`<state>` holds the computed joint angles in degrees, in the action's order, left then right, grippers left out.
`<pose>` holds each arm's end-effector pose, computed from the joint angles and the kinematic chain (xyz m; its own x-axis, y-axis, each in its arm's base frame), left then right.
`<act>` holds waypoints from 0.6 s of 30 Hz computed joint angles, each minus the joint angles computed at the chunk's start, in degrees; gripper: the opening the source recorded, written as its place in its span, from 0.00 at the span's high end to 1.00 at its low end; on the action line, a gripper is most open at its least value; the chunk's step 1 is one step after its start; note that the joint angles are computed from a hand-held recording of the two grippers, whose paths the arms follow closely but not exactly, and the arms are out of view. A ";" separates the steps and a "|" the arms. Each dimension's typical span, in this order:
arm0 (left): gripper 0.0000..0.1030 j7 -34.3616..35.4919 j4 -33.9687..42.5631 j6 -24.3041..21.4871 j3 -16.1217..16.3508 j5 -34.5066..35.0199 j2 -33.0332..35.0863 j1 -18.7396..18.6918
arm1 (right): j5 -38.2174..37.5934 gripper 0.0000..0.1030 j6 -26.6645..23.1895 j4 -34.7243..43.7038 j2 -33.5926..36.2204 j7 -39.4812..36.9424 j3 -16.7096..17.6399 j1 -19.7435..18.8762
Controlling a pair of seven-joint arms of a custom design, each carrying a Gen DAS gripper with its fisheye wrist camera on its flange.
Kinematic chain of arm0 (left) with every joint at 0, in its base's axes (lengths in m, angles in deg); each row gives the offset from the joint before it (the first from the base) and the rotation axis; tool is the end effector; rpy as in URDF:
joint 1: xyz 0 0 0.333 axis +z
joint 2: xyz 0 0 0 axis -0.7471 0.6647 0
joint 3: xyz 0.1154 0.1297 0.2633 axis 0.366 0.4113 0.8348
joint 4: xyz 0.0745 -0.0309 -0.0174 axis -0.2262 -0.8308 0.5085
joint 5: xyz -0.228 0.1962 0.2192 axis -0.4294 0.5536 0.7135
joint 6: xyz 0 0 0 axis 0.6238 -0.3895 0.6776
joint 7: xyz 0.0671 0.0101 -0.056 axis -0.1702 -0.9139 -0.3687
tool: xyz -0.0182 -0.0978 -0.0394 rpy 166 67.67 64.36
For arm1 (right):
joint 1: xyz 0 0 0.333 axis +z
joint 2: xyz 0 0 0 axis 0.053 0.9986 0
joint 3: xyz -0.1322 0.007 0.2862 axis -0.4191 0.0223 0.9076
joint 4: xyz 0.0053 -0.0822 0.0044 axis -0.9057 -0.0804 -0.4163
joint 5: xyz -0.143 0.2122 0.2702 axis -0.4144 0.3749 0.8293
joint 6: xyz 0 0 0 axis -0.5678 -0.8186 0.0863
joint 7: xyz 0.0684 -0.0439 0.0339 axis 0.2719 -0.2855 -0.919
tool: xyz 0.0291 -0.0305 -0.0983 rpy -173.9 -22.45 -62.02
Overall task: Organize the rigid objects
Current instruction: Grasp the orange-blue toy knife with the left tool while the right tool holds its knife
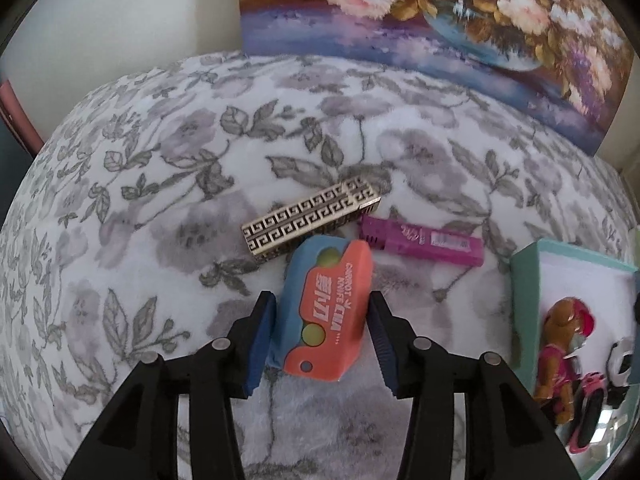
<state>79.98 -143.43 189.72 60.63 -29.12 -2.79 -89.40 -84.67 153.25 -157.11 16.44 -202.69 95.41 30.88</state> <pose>0.4689 -0.5066 0.3440 -0.2736 -0.9617 -0.0174 -0.8689 0.2548 -0.4243 0.3654 0.3181 0.4150 -0.5116 -0.8376 -0.1916 -0.7483 0.5439 -0.3798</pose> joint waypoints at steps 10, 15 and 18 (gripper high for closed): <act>0.56 -1.73 -0.71 1.05 0.08 0.08 -0.32 0.06 | 0.53 0.55 0.23 0.50 0.69 -1.21 -0.20 0.29; 0.57 -0.95 -2.28 2.96 -0.76 -2.05 -1.91 0.82 | 0.56 0.55 -0.37 0.30 0.03 -1.10 -0.12 0.30; 0.57 -0.61 -3.17 4.32 -1.20 -2.88 -3.20 1.13 | 0.48 0.55 -0.98 0.02 -0.95 -0.91 0.06 0.28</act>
<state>79.37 -146.59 194.05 59.43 -32.01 -5.99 -88.27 -84.19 152.27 -157.09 15.48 -203.60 95.48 31.17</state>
